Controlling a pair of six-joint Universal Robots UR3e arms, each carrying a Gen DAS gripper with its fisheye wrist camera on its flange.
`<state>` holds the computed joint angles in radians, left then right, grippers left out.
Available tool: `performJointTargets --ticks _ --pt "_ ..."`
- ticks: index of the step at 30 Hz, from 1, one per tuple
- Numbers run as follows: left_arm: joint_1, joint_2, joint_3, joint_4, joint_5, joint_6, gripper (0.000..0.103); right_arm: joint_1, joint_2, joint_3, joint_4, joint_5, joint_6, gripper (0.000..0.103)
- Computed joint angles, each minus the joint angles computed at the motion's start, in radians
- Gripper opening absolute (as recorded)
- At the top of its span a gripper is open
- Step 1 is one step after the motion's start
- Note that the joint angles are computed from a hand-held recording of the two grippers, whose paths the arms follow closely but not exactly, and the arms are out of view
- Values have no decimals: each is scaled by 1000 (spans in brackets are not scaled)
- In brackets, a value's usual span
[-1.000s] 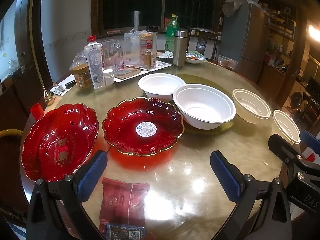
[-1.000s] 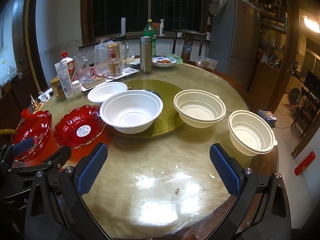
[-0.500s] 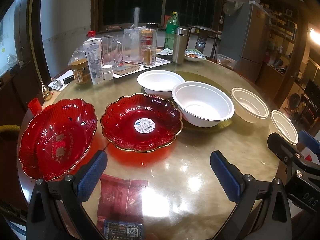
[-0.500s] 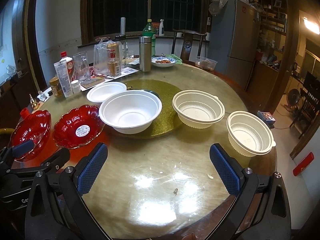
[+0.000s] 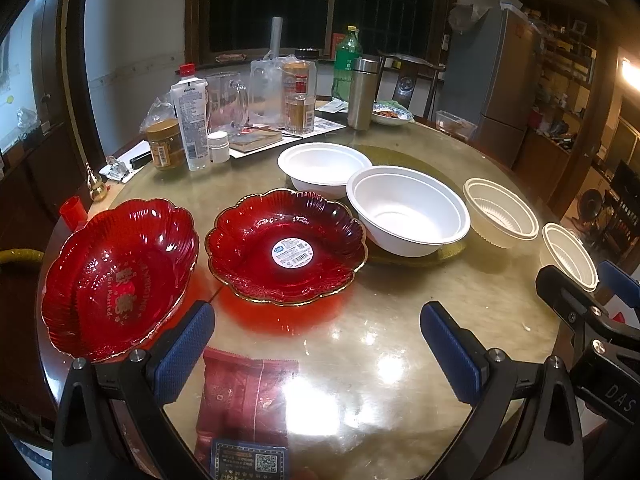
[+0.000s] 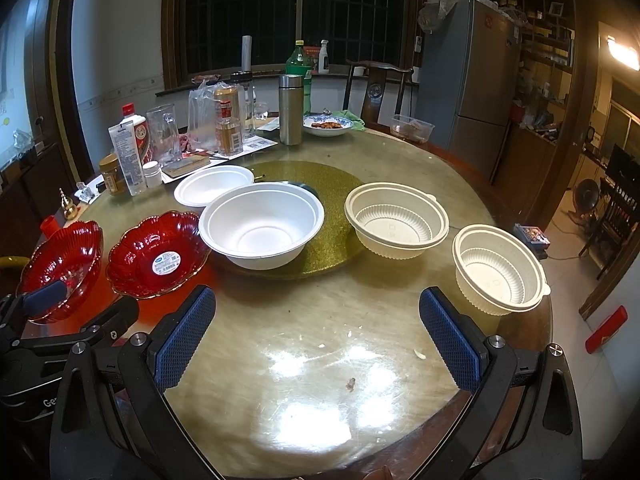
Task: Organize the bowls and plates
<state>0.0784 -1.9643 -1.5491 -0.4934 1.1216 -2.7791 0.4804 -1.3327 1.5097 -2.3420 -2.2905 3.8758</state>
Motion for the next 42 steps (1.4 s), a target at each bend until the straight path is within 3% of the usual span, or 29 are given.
performJointTargets --ticks 34,37,42 --pt "10 39 -41 18 12 1 103 5 5 -15 -6 4 0 103" --pt "44 63 -48 -33 -35 36 103 1 -16 19 -91 73 -20 103" --pt "245 154 -146 -71 -273 89 103 -25 16 12 -169 231 -74 103"
